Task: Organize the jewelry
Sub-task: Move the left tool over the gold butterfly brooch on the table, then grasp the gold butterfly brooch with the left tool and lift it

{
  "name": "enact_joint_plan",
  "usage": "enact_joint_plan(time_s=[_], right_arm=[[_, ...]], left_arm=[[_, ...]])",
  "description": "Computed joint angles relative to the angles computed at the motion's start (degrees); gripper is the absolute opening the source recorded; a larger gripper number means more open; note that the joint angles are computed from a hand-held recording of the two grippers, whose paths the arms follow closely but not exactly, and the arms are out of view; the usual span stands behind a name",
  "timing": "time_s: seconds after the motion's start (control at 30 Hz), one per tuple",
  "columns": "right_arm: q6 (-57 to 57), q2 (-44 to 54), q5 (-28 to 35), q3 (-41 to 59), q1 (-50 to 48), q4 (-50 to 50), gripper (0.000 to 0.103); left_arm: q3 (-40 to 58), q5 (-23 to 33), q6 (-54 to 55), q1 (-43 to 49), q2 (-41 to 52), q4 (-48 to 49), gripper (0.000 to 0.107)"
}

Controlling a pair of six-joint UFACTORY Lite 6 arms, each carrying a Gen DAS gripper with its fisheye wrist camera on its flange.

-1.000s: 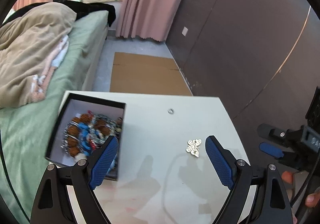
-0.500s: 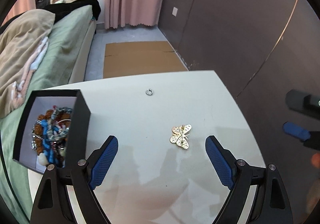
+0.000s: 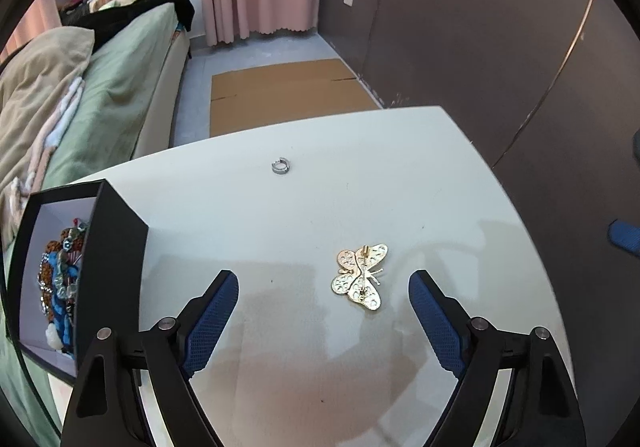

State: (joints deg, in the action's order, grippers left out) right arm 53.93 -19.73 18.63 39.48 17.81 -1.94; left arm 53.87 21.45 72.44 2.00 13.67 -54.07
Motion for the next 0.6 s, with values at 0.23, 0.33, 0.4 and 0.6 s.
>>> enact_joint_plan(time_s=[0.23, 0.33, 0.4, 0.6], right_arm=[[-5.2, 1.26, -0.79, 0.46, -1.25, 4.92, 0.103], [-5.36, 1.65, -0.95, 0.64, -1.15, 4.84, 0.103], [-6.0, 2.06, -0.94, 0.85, -1.15, 5.16, 0.103], [-6.04, 4.66, -0.8, 2.16, -0.5, 4.63, 0.103]], left_arm=[[1.27, -4.29, -4.74, -2.81, 3.41, 5.48, 0.06], [1.0, -4.68, -2.15, -2.9, 2.85, 3.35, 0.035], [1.72, -4.1, -4.1, -2.47, 3.11, 5.47, 0.018], [2.78, 1.17, -1.3, 1.13, 1.97, 3.43, 0.016]])
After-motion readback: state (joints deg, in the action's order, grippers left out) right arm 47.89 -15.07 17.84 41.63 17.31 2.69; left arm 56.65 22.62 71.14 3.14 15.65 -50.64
